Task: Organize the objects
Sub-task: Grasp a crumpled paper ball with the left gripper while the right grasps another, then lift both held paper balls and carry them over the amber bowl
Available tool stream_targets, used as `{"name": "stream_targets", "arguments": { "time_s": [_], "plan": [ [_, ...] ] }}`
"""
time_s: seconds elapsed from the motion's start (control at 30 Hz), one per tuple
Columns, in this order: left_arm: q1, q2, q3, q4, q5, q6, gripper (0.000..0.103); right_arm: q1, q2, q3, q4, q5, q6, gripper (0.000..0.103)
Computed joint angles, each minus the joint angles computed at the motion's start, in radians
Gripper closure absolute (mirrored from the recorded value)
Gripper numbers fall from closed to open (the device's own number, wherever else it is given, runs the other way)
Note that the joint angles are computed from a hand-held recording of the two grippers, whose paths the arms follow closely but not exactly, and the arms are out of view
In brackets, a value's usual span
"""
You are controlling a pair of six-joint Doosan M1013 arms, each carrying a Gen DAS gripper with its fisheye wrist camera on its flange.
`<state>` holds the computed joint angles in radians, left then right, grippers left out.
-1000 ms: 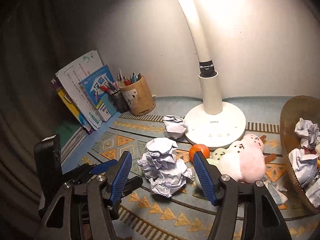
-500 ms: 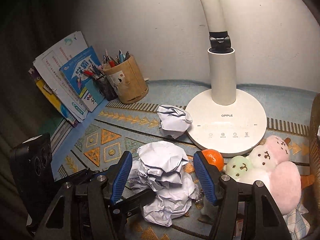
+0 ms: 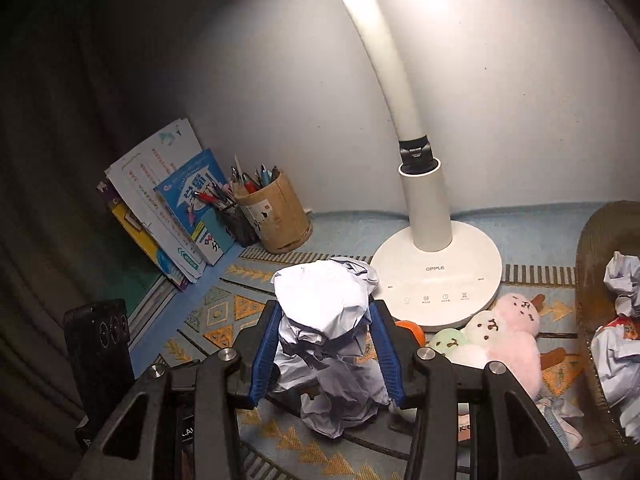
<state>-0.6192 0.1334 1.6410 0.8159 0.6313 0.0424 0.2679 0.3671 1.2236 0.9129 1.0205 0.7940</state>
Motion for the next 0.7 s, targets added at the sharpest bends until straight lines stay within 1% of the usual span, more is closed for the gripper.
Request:
{"name": "stream_targets", "arguments": {
  "time_s": [0.1,0.17,0.23,0.3,0.33,0.37,0.43,0.47,0.53,0.6,0.63,0.67,0.7],
  "plan": [
    [-0.053,-0.024,0.016,0.075,0.029,-0.079,0.071,-0.041,-0.061,0.071,0.034,0.009,-0.061,0.059],
    [-0.084,-0.023,0.014,0.103,0.033,-0.113,0.071,-0.071,-0.104,0.129,0.040,0.009,-0.099,0.059],
    [-0.112,-0.015,0.014,0.120,0.011,-0.149,0.071,-0.095,-0.147,0.191,0.010,-0.023,-0.126,0.059],
    [-0.140,0.005,0.007,0.121,0.003,-0.150,0.071,-0.108,-0.185,0.252,-0.067,-0.085,-0.136,0.058],
    [-0.152,0.020,-0.005,0.106,0.012,-0.123,0.071,-0.112,-0.196,0.277,-0.112,-0.117,-0.127,0.058],
    [-0.155,0.037,-0.020,0.067,0.015,-0.081,0.071,-0.119,-0.201,0.295,-0.138,-0.133,-0.118,0.058],
    [-0.148,0.069,-0.048,-0.055,-0.001,0.023,0.071,-0.128,-0.202,0.324,-0.194,-0.163,-0.089,0.058],
    [-0.147,0.082,-0.059,-0.094,0.006,0.059,0.071,-0.129,-0.200,0.332,-0.224,-0.174,-0.077,0.058],
    [-0.148,0.109,-0.090,-0.155,0.057,0.135,0.071,-0.128,-0.192,0.342,-0.274,-0.193,-0.068,0.058],
    [-0.143,0.127,-0.118,-0.244,0.096,0.233,0.070,-0.133,-0.188,0.349,-0.285,-0.194,-0.072,0.058],
    [-0.145,0.132,-0.126,-0.256,0.111,0.246,0.064,-0.138,-0.183,0.347,-0.272,-0.179,-0.072,0.057],
    [-0.147,0.137,-0.133,-0.263,0.131,0.248,0.054,-0.146,-0.176,0.341,-0.254,-0.152,-0.072,0.057],
    [-0.148,0.141,-0.138,-0.270,0.153,0.246,0.050,-0.149,-0.170,0.336,-0.249,-0.134,-0.064,0.057]
  ]
}}
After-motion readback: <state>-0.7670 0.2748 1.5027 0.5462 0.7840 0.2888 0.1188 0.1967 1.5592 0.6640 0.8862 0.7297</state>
